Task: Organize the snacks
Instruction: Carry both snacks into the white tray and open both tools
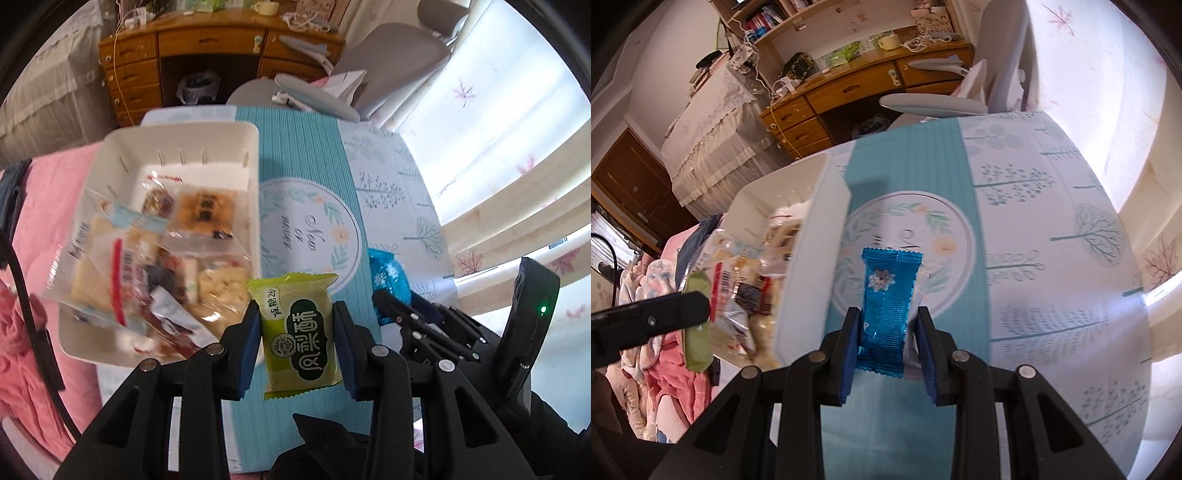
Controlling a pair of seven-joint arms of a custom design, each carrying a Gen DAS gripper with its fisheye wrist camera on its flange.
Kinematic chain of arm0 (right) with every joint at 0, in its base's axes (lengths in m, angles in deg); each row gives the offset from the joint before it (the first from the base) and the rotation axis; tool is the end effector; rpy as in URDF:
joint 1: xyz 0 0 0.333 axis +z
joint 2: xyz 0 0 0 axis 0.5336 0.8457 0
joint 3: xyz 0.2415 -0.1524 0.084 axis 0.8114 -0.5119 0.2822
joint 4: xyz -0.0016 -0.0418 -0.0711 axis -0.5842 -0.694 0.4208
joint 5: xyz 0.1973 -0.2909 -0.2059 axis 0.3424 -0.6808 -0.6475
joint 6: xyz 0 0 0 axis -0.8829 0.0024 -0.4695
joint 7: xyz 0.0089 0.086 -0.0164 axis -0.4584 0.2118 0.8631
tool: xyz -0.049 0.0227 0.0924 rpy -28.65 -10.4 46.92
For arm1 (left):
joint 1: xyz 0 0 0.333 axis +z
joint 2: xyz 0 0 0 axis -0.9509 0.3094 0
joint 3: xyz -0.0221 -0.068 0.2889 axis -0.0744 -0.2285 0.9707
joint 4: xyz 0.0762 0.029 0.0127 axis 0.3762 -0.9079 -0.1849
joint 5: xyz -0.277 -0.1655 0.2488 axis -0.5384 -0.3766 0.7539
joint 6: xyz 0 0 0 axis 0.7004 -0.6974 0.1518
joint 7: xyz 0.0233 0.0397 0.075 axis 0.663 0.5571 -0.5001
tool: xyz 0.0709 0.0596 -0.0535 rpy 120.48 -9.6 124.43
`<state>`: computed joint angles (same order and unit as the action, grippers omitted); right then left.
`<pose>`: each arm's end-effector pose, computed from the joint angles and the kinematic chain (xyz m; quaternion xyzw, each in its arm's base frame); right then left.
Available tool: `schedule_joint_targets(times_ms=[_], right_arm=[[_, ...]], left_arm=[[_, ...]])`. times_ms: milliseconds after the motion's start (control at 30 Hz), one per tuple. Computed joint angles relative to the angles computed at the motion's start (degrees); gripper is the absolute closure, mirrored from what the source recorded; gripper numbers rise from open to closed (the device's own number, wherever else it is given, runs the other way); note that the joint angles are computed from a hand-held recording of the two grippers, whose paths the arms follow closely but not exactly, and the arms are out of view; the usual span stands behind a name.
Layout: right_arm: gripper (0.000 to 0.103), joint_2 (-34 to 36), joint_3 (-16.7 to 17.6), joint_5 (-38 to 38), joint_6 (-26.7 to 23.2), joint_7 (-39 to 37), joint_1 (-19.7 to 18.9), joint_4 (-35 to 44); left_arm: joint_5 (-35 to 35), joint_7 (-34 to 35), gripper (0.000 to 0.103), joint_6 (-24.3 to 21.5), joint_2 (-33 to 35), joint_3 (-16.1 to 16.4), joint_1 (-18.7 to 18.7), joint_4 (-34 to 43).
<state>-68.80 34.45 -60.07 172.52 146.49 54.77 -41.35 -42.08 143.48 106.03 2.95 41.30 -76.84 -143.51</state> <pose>0.5519 0.3271 0.5214 -0.7324 0.6170 -0.0250 0.2868 0.5368 -0.1466 0.5778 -0.7267 0.6506 -0.2183 0.0307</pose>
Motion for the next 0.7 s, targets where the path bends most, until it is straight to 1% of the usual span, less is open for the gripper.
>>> schedule_joint_targets(times_ms=[67,267,467,700], right_arm=[[0.073,0.6,0.4,-1.1,0.7,1.5,0.7,0.7],[0.073,2.7,1.4,-5.3,2.5,6.5,3.0,3.3],[0.073,5.7,1.9,-10.1,4.1,11.6,5.3,6.3],[0.073,9.4,2.3,-14.3,4.9,15.4,7.5,10.2]], left_arm=[[-0.4,2.1,0.067,1.4,-1.1,0.8,0.4,-1.3],[-1.2,7.4,0.067,3.7,-3.2,2.5,2.2,-3.6],[-1.8,11.4,0.067,4.7,-3.4,3.7,4.2,-4.5],[-1.8,14.4,0.067,5.3,-2.4,4.8,6.6,-4.9]])
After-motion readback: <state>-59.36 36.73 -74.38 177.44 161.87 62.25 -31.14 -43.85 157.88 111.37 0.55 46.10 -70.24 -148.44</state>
